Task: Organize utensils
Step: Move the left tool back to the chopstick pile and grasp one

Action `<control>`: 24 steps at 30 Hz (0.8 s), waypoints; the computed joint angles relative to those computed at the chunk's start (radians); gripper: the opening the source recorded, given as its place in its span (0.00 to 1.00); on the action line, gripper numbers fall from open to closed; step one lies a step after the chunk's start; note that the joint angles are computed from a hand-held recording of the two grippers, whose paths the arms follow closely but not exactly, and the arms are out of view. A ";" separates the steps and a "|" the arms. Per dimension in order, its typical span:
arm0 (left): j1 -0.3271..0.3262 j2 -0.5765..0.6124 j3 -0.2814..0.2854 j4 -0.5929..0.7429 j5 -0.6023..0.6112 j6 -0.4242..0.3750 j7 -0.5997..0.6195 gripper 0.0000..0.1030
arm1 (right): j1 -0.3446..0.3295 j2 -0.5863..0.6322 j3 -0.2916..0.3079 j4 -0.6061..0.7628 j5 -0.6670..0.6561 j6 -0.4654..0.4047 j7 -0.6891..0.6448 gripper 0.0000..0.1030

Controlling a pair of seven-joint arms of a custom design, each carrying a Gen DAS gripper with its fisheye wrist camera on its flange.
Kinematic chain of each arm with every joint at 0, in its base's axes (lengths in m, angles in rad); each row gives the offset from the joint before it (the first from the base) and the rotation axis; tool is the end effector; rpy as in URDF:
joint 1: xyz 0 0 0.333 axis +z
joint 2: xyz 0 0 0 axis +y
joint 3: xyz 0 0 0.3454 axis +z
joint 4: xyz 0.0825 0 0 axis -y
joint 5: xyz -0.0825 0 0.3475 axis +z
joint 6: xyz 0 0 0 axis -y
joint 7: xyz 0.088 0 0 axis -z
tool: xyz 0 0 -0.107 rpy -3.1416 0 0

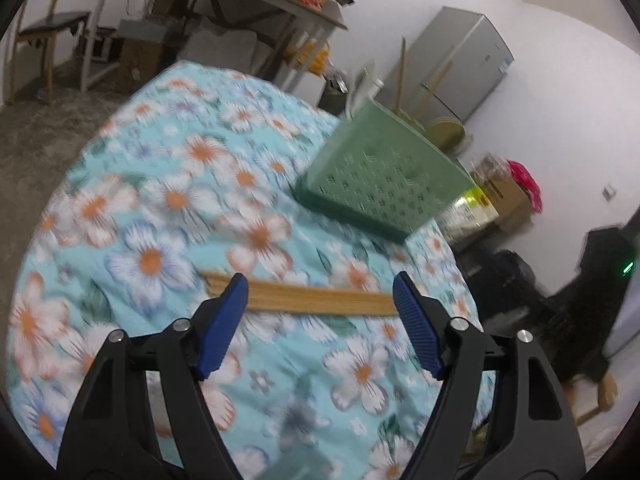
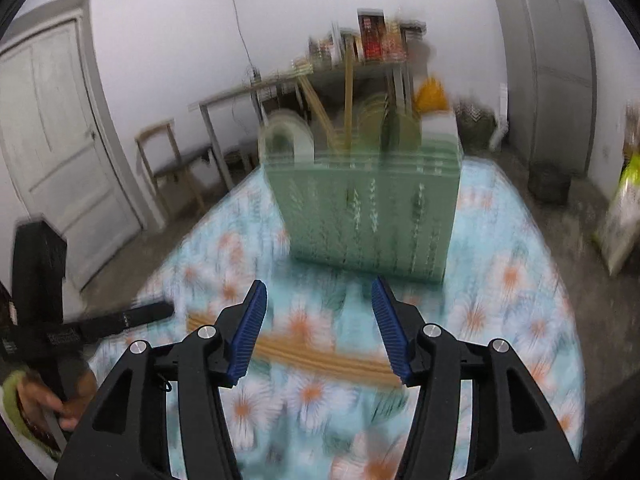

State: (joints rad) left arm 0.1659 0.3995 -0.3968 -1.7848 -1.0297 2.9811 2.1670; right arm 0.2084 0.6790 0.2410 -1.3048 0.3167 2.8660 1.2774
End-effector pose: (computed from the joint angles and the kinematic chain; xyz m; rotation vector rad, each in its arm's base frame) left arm 0.6595 -0.0547 0.4550 -2.0860 1.6509 -1.3358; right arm 0.7239 0.2590 0.4901 -1.8304 1.2763 -0.3818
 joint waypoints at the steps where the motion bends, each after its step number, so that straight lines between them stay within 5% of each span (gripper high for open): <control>1: 0.019 0.005 -0.016 0.002 -0.022 -0.039 0.007 0.56 | 0.001 -0.012 -0.004 -0.039 0.006 -0.008 0.013 0.52; 8: 0.072 0.078 0.002 0.053 -0.270 -0.223 -0.074 0.50 | 0.006 -0.040 0.014 -0.146 0.037 -0.034 0.007 0.52; 12: 0.105 0.119 0.015 0.071 -0.477 -0.287 -0.091 0.27 | 0.022 -0.031 0.014 -0.140 0.022 -0.018 -0.005 0.52; 16: 0.073 0.117 0.059 0.060 -0.532 -0.291 -0.112 0.10 | 0.012 -0.019 0.031 -0.128 0.039 -0.022 -0.016 0.52; 24: -0.003 0.063 0.147 0.024 -0.574 -0.252 -0.109 0.09 | -0.012 -0.015 0.047 -0.127 0.083 -0.030 -0.028 0.52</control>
